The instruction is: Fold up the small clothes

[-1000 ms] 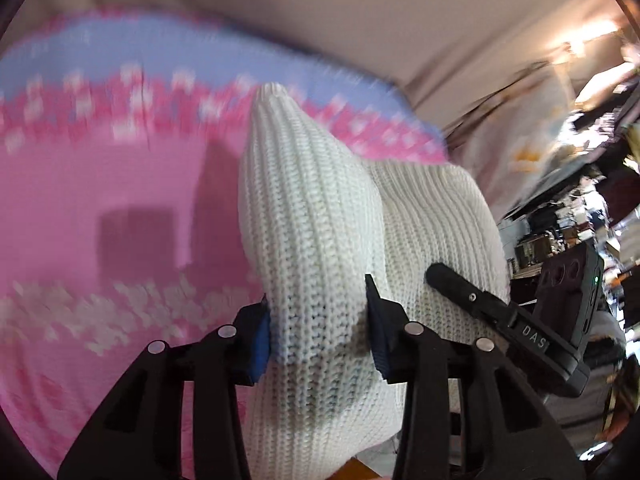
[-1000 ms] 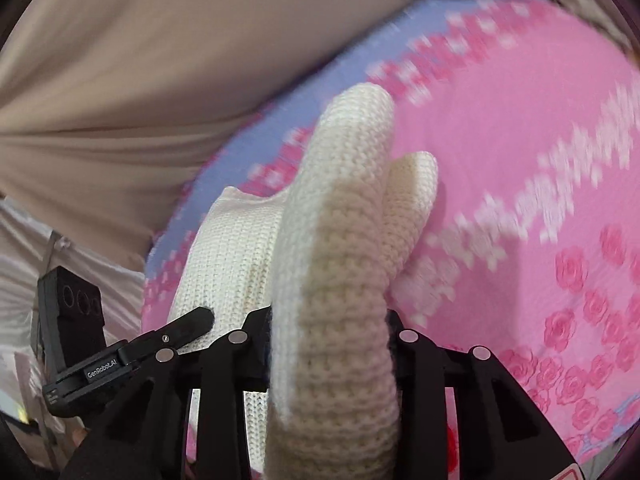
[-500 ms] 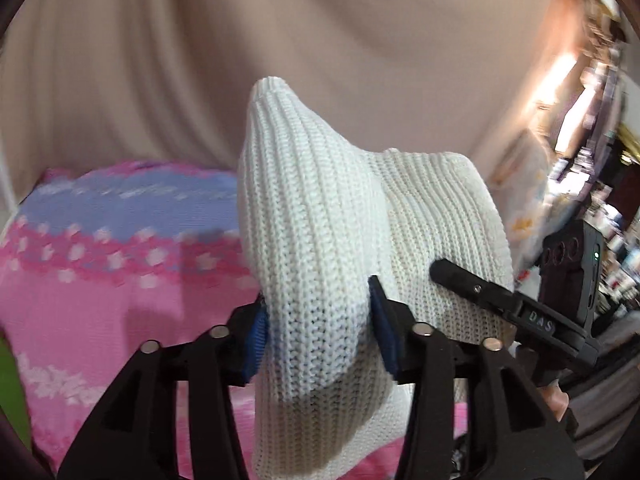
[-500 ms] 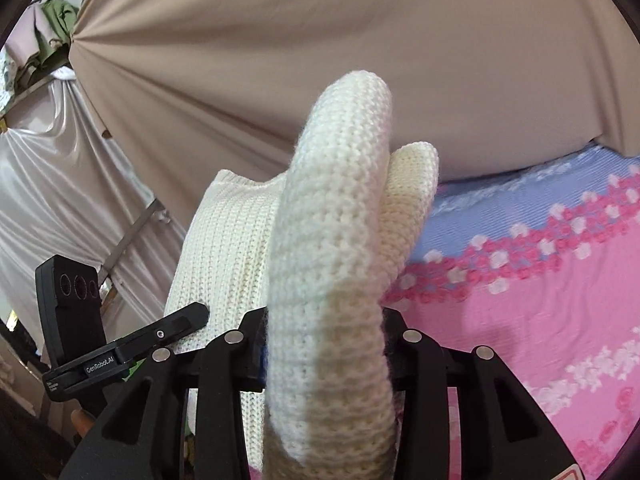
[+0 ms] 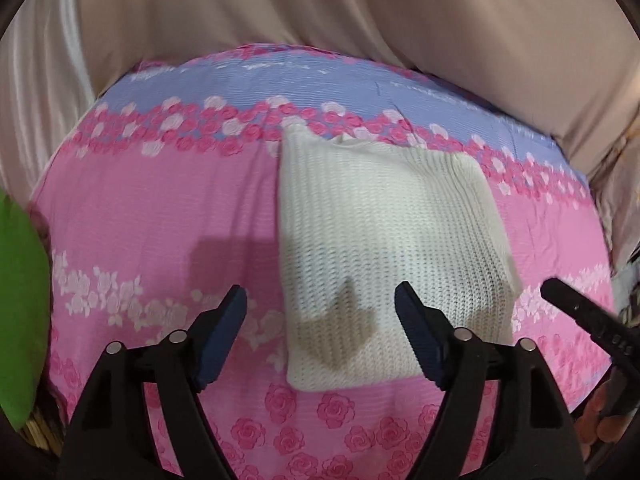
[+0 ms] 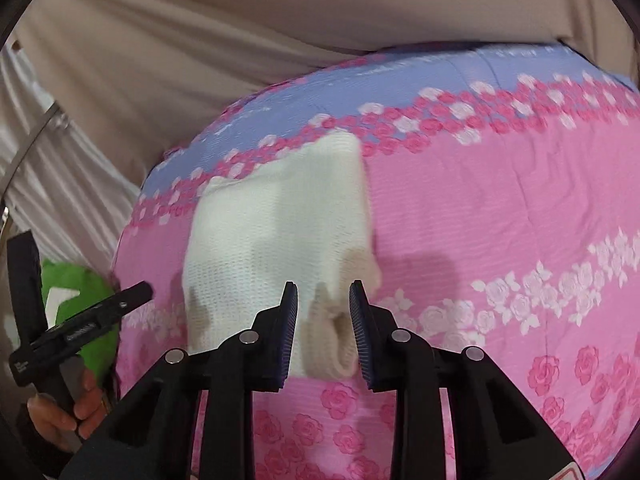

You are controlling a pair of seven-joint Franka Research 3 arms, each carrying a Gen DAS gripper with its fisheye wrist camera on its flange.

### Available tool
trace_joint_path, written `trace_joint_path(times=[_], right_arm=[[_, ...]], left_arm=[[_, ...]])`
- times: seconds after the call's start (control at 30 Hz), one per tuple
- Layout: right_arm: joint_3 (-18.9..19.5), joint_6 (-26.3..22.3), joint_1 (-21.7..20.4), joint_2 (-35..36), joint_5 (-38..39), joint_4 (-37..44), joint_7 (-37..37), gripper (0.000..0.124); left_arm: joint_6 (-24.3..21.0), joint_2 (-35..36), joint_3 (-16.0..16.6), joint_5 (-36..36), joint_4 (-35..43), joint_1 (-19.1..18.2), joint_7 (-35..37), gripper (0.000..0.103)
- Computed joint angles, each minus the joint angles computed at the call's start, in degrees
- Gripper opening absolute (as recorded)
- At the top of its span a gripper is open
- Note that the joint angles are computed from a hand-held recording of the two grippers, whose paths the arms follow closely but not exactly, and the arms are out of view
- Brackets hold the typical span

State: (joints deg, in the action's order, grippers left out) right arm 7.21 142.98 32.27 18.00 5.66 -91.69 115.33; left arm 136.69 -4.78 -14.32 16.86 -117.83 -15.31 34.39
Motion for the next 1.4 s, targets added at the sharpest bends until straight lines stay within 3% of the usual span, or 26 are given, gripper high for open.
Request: trace_joint_path(times=[0.13,0.27,0.37,0.43,0.5,0.6,0.73,0.9,1.1,1.4], right_arm=[[0.2,-5.7,1.8,5.6,-2.8,9.3,-3.6,0.028],[-2.2,-17.3,3.9,15.3,-6.9,20.6,-4.6,0.025],[-3.0,-18.6,4.0,16.2,-6.8,22.4,-3.7,0.025],[-3.7,-15.5,4.6,13.6,-7.6,20.2,-2.3,0.025],[-4.9,-15.5,6.1,12.8,-10.9,19.7,-0.3,0.025],[-5.4,-21.9,6.9,16.9,-13.4,23.4,0.5,0.026],[-4.8,-20.0,6.3,15.1,-12.5,21.3,2.1,0.028],[-4.3,-13.8,5.8,8.2,-12.2,13.7,5.8,0.031],[-4.1,-14.1,7.0,5.1,-16.6,9.8,11.9,0.055],[-3.6,-14.6,8.7,4.1,-23.5,8.3,14.7,0.067]], left_arm=[[-1.6,4.4,0.0,0.8,3.1,-0.1,0.0,0.074],[-6.4,9.8,0.2,2.3,6.5,-0.7,-0.2,0.074],[-6.9,10.5,0.4,1.1,6.7,-1.0,-0.4,0.074],[-6.4,10.0,0.3,2.0,6.4,-1.4,-0.9,0.074],[-7.2,10.4,0.2,2.8,7.1,-1.9,-1.2,0.074],[-7.6,11.1,0.0,2.5,8.0,-2.3,-0.8,0.074],[-8.3,10.8,-0.1,3.5,8.4,-3.1,-1.6,0.074],[-9.1,9.4,-0.2,5.2,8.1,-3.6,-3.9,0.074],[-10.4,7.9,-1.0,9.9,7.8,-4.8,-8.2,0.078],[-13.0,6.9,-1.8,14.1,7.4,-5.9,-13.3,0.086]])
